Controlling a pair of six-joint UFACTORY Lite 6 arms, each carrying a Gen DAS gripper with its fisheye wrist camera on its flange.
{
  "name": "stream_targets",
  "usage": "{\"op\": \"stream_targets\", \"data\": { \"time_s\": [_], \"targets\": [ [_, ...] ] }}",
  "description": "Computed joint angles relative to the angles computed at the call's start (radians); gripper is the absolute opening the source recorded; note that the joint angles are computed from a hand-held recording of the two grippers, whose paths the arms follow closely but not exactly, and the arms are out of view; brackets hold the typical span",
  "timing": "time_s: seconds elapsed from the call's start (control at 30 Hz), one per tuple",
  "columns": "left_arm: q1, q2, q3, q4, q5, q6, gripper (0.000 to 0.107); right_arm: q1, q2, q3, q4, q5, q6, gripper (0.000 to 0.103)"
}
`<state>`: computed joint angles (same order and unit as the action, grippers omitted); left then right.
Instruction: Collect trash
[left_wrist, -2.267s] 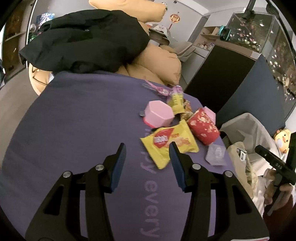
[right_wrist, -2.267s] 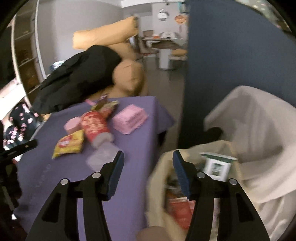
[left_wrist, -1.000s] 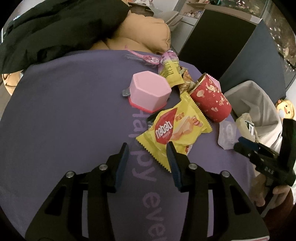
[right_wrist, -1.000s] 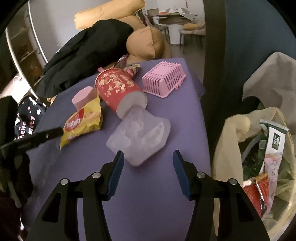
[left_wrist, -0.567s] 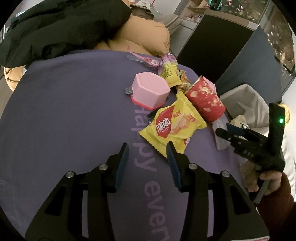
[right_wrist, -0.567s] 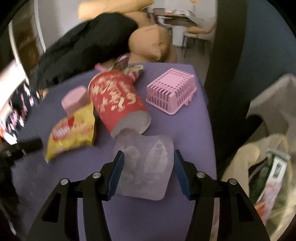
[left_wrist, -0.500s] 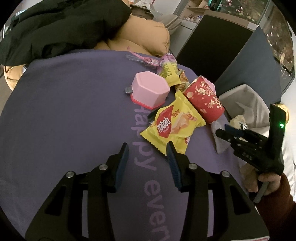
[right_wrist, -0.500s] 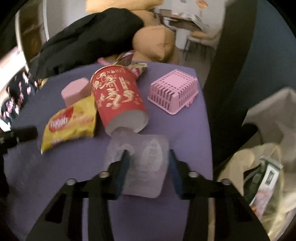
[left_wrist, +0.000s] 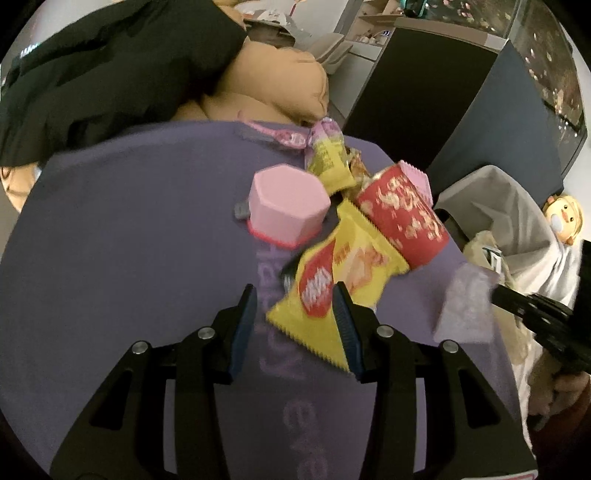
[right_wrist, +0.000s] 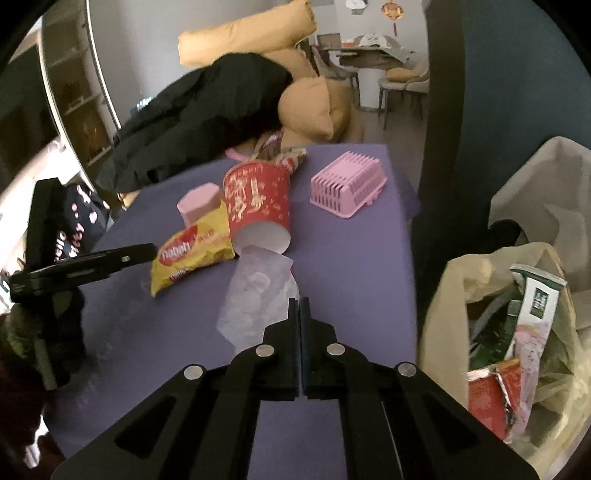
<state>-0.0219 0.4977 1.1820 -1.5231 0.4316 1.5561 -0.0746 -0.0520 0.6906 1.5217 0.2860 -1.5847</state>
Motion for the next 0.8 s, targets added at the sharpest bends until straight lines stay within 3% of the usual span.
{"op": "stream_targets", "data": {
  "time_s": [0.17,0.3,0.33,0.4,0.5,0.63,0.8],
  "targets": [
    [-0.069,0.080,0.115,0.074,-0.073,-0.071,0.040,-0.048,-0.054,-0.044,-0.027,0.025,0.009,0.003],
    [-0.097,0.148,0.211,0.242,-0.069,-0.269,0.040,-0.074,-0.115,-0.092,-0.048,0.036,0.012,0.003],
    [-0.098,0.156,0.221,0.258,-0.055,-0.288,0.038,-0.082,-0.126,-0.098,-0.057,0.045,0.020,0.003],
    [-0.108,0.151,0.210,0.259,-0.055,-0.288,0.019,-0.099,-0.146,-0.103,-0.072,0.072,0.034,0.003],
    [-0.116,0.090,0.127,0.130,-0.077,-0.174,0.006,-0.133,-0.156,-0.097,-0.088,0.128,0.053,0.003],
    [-0.100,-0.018,0.013,-0.021,-0.031,-0.052,0.003,-0.170,-0.178,-0.093,-0.102,0.178,0.073,0.003],
    [-0.093,-0.130,-0.081,-0.086,-0.002,0.010,0.002,-0.182,-0.233,-0.113,-0.124,0.202,0.093,0.003]
  ]
}}
